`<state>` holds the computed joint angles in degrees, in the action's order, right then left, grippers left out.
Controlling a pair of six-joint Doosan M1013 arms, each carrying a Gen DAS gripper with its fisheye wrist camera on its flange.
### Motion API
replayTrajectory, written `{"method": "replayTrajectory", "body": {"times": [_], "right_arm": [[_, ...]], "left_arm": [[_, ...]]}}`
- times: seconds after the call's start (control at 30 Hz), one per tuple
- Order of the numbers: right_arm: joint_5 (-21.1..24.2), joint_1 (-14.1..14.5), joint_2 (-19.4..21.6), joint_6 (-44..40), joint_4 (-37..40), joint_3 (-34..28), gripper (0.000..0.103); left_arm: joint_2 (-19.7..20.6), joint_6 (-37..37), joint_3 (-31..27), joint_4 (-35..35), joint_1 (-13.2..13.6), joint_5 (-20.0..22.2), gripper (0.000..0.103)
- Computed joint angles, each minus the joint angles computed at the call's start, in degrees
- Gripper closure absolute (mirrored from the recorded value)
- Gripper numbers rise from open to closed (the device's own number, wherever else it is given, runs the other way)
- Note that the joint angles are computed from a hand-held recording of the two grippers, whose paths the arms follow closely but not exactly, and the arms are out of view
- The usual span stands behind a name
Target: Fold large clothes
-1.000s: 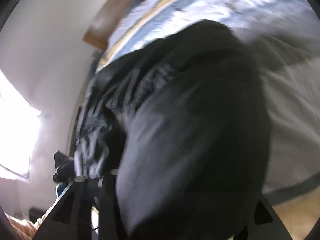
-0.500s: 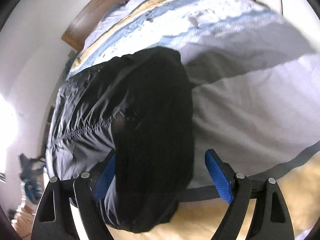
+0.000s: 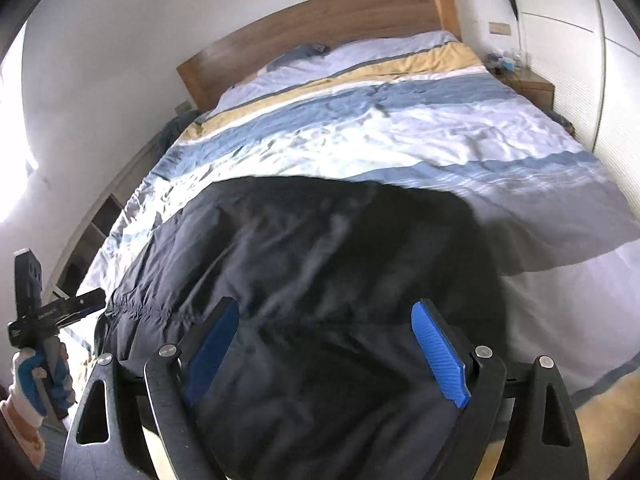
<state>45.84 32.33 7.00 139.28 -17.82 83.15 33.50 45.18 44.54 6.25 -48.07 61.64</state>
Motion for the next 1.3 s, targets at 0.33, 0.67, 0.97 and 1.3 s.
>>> {"method": "replayTrajectory", "body": {"times": [0.33,0.67,0.97,1.3], "right_arm": [[3.66,3.32,5.92,-3.7,-4.77,-4.39,0.015],[5.08,-0.75,1.85,-2.98,-4.6,2.27,0.008],[10.62,-2.77,-0.64,5.59,-8.7,5.21,0.008],[8.08,0.49,-0.97,5.76,-11.19,3.57,0.008]], "left_arm": [[5.29,0.63,-6.09,8.25,-3.25,5.01,0.035],[5.43,0.49,-4.01,8.84,-2.77,4.21,0.035],[4.99,-0.19,-3.57,10.41,-2.56,5.35,0.035],[5.11,-0.63,-4.76,14.0,-3.55,8.0,0.035]]}}
